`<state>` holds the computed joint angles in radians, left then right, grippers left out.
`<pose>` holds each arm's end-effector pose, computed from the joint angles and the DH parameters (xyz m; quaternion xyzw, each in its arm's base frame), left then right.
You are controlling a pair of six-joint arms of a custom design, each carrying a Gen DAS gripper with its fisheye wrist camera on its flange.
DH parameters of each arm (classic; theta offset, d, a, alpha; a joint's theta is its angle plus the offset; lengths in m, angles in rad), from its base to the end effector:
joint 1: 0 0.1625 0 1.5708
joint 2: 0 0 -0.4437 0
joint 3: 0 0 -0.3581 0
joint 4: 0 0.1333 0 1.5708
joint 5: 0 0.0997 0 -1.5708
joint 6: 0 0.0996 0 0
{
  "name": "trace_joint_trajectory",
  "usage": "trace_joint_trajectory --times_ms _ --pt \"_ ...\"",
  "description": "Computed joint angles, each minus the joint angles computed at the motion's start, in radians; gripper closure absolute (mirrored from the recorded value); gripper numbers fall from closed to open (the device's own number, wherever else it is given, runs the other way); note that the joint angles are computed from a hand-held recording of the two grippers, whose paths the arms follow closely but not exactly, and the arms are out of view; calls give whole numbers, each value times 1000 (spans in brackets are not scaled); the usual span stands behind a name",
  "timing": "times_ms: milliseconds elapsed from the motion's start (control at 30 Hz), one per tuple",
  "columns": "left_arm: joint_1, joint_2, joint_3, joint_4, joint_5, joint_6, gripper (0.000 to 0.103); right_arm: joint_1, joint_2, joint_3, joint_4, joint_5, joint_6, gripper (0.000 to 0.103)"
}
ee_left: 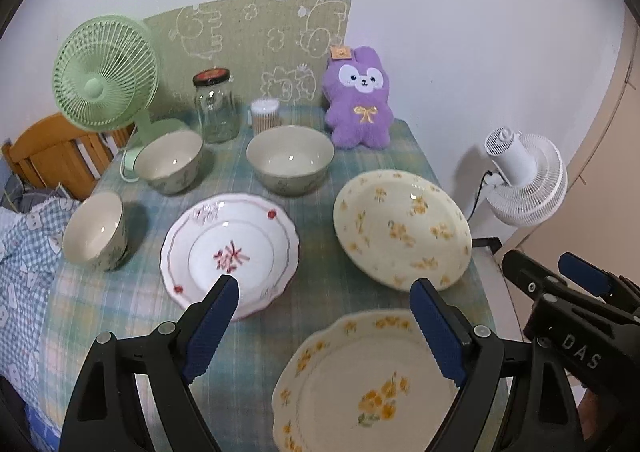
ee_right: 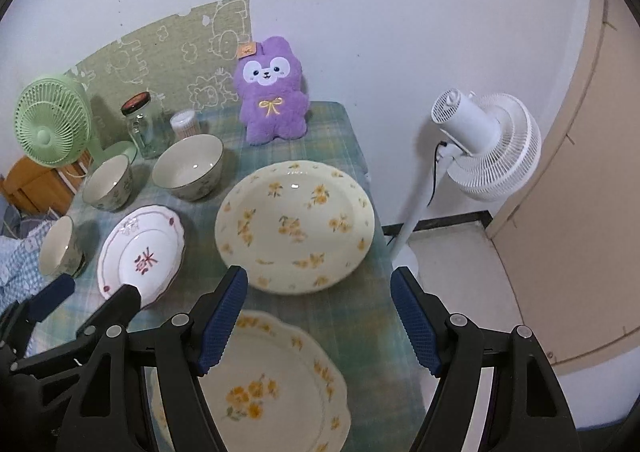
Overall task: Organize plates and bowls
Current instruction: 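Move both grippers to the second yellow-flower plate and grasp its rim, then lift the second yellow-flower plate with both grippers toward the first plate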
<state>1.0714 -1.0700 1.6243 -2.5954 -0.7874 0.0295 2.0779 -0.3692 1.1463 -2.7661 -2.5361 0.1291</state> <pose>-0.1270 -0.6579 0.3455 0.1491 0.8908 -0.2959 0.3109 0.4253 -0.6597 0.0602 0.0682 -0.8691 0.3166 0.3737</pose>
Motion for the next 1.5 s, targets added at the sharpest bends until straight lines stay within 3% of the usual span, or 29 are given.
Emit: trace_joint_trajectory --times_ms 300,633,967,1067,1367,1500 --pt "8 151 -129 -41 62 -4 16 -74 40 -121 25 50 -106 26" --pt "45 324 -302 -2 114 -13 22 -157 129 -288 69 103 -212 26" --pt "86 428 -425 77 126 -42 32 -211 225 -450 153 140 -246 27" --pt "94 450 -452 99 125 -58 33 -223 248 -493 193 142 -239 32" --pt "109 485 -503 196 127 -104 45 -240 290 -563 248 133 -251 33" --pt "105 496 -508 189 149 -105 46 -236 315 -611 282 99 -254 37"
